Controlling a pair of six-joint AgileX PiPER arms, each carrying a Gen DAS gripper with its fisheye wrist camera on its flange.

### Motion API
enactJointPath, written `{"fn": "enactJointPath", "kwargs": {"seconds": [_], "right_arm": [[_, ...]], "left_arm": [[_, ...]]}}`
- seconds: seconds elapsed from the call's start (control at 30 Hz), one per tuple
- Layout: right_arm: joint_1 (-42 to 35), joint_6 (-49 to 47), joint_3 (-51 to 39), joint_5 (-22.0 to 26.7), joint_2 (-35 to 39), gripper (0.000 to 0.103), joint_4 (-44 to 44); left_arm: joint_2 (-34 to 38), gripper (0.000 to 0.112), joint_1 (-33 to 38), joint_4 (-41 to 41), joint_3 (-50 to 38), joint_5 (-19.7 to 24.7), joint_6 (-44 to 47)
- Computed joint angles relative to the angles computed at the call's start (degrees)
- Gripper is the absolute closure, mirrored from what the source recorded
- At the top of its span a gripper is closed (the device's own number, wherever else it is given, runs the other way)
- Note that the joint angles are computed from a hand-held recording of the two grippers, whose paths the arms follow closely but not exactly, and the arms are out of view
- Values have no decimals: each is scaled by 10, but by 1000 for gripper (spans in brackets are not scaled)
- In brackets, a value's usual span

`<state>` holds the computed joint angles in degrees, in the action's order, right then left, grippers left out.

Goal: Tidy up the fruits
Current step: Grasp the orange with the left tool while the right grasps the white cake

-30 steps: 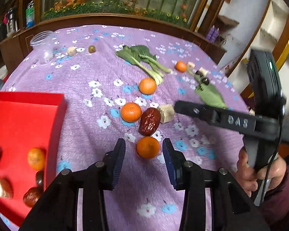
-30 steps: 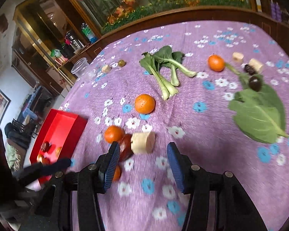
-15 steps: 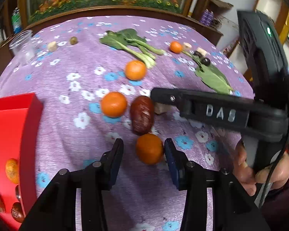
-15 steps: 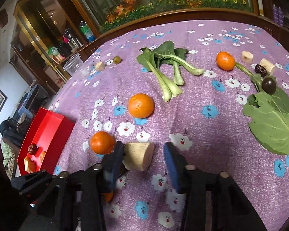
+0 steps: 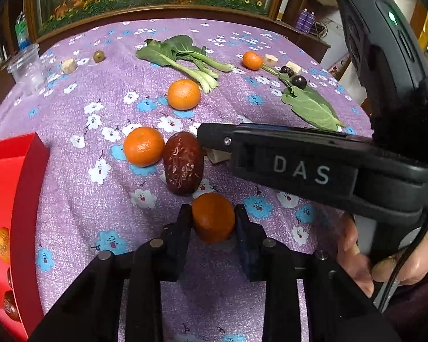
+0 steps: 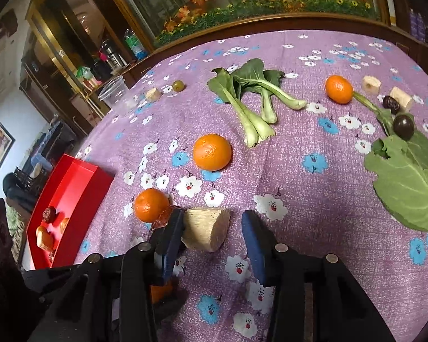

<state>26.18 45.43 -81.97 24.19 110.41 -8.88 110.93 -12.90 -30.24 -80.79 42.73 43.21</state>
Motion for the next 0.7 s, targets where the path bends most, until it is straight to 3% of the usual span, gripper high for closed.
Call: {"fn": "enactJointPath", "kwargs": {"seconds": [0.1,0.3,0.47,0.6,0.7], "right_arm": [[-5,-52,6,-12,-4,72,58],[-2,-14,18,-17,-17,72,27],[6,99,46,-35,-39,72,-77],[29,181,45,3,-56,72,-156],[53,197,39,28,-72,72,-164]], "left_arm": [[-3,86,-5,11,1,1,-9],[-18,86,14,-34,-1,9,10],[-39,86,77,-103,-1,38,49],[-53,86,151,-139,-12,69,78],[-48,86,208,-163,-37,101,82]]}}
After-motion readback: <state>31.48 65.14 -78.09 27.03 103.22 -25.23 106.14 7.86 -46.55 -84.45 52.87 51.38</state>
